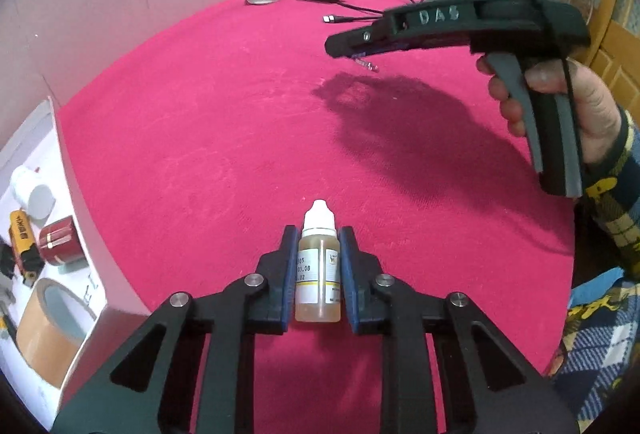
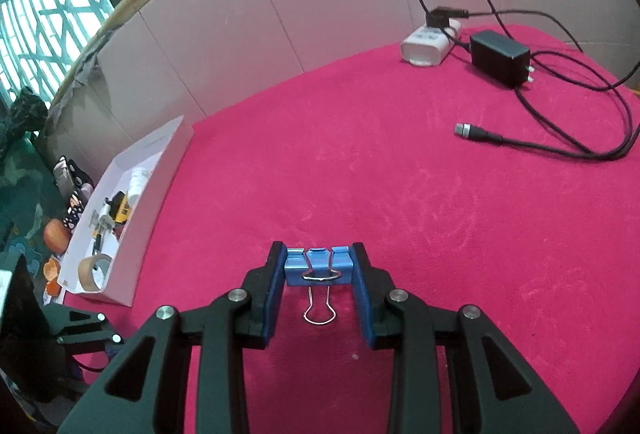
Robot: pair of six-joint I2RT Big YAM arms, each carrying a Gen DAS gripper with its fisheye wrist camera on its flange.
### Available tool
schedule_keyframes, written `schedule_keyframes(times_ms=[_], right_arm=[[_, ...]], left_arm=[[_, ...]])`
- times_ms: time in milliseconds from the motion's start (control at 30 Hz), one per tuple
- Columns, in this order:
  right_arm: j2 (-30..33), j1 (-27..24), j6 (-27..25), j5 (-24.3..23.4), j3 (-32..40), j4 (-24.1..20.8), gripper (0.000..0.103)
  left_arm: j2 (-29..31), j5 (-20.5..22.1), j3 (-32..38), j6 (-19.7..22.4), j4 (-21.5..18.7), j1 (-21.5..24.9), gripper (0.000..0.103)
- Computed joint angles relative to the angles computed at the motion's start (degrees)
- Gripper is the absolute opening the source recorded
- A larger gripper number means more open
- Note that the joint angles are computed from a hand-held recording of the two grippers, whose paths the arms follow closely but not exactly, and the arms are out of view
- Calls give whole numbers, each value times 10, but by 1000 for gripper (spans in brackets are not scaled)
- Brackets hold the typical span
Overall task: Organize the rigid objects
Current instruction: 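Carry the dropper bottle and binder clip into the white tray and open both grippers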
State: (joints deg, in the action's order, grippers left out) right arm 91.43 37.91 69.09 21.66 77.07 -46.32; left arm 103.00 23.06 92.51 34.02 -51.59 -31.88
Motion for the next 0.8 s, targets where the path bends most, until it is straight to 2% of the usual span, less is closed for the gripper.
schedule_keyframes(times_ms=[133,333,467,633,800], right_arm=[[-4,7,-1,32,17,-11,31],[-1,18,-26,69,53,-15,31],[11,22,-51,80,83,-13,31],[26,25,-76,85,112,-10,31],[39,26,-90,82,134,-12,31]], left_arm=[[-19,19,-19,-15,19,5,19],[-44,44,-26,-65,66,17,19],[-64,62,-35,-113,113,34,19],[-73,65,-39,-170,164,56,19],[-74,59,-40,-217,194,79,19]])
